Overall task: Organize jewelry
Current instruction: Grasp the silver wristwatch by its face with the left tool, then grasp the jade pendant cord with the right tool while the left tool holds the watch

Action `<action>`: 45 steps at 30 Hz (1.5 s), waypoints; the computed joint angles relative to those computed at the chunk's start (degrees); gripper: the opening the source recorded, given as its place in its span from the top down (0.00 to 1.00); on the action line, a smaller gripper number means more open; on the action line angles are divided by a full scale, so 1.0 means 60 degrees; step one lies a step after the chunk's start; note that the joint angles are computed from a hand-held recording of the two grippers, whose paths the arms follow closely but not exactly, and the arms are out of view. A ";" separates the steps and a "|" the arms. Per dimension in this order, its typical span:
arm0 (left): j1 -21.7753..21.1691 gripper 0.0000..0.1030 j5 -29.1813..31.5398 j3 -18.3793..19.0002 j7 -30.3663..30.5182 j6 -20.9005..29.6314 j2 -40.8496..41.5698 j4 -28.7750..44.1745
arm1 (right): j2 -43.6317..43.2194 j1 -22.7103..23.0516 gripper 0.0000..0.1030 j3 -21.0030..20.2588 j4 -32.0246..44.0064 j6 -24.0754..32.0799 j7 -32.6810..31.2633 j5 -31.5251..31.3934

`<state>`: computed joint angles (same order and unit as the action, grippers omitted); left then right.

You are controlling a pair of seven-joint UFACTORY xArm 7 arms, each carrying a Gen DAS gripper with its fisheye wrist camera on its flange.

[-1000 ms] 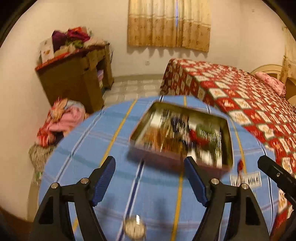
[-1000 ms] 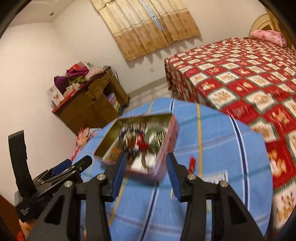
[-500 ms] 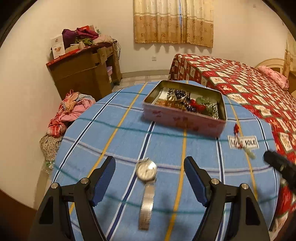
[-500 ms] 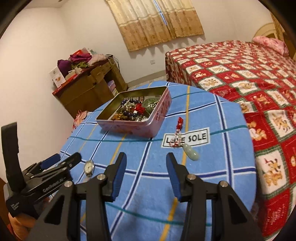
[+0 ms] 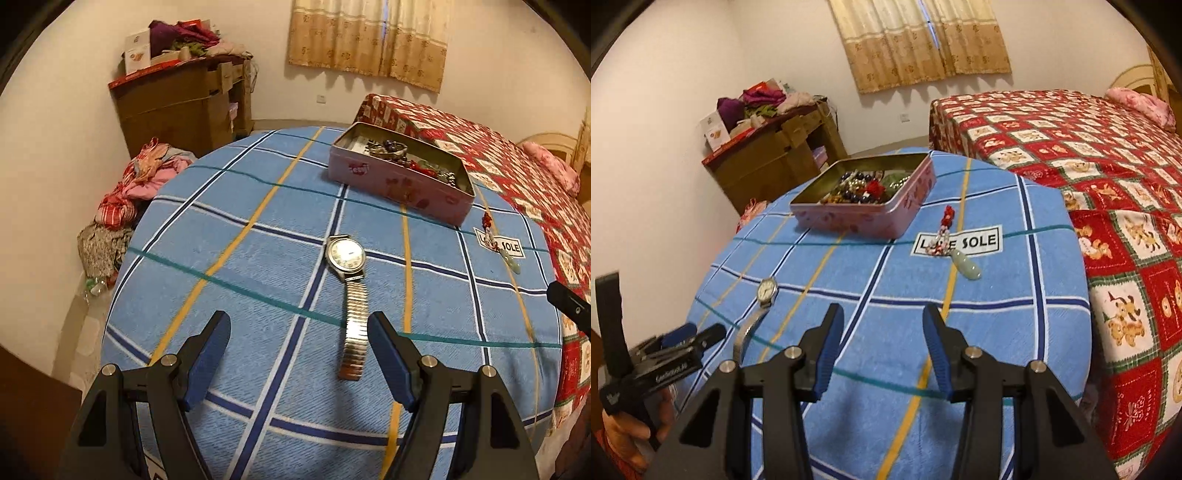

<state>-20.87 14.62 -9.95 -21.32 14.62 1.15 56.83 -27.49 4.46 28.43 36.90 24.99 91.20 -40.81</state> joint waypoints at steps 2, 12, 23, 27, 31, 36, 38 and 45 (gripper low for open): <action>-0.0031 0.26 0.0012 -0.0023 0.0045 -0.0028 0.0084 0.0074 | -0.0056 0.0070 0.53 -0.0010 -0.0036 0.0073 -0.0056 0.0033; -0.0431 0.26 -0.0459 -0.0020 0.0400 0.0432 0.0790 0.0697 | -0.0519 0.0290 0.53 -0.0139 -0.0523 0.0247 -0.0235 0.0625; -0.0607 0.26 -0.1169 0.0063 0.0255 0.1102 0.2067 0.2277 | -0.0494 -0.0180 0.53 -0.0443 -0.0511 0.0154 -0.1010 0.0712; -0.0918 0.26 -0.0664 0.0424 -0.0424 0.1100 0.2298 0.2574 | -0.0550 -0.0493 0.53 -0.0428 -0.0507 -0.0089 -0.0911 0.0641; -0.1193 0.31 0.0062 0.0685 -0.0963 0.1397 0.2552 0.2977 | -0.0395 -0.0585 0.53 -0.0385 -0.0550 -0.0362 -0.0888 0.0735; -0.1136 0.63 0.0424 0.0697 -0.1012 0.1453 0.2736 0.3264 | -0.0242 -0.0648 0.53 -0.0341 -0.0606 -0.0587 -0.0807 0.0825; -0.0784 0.65 -0.0148 0.0389 -0.0381 0.1233 0.2763 0.3223 | -0.0291 -0.0671 0.53 -0.0352 -0.0657 -0.0665 -0.0772 0.0866; 0.0757 0.65 -0.4130 -0.1209 0.2967 0.0026 0.2309 0.2318 | -0.0678 -0.0807 0.53 -0.0284 -0.0828 -0.0554 -0.0781 0.0998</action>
<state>-16.33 -10.16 -17.21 -3.52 14.77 15.00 70.74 -31.55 -0.38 26.72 31.94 21.66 86.51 -34.82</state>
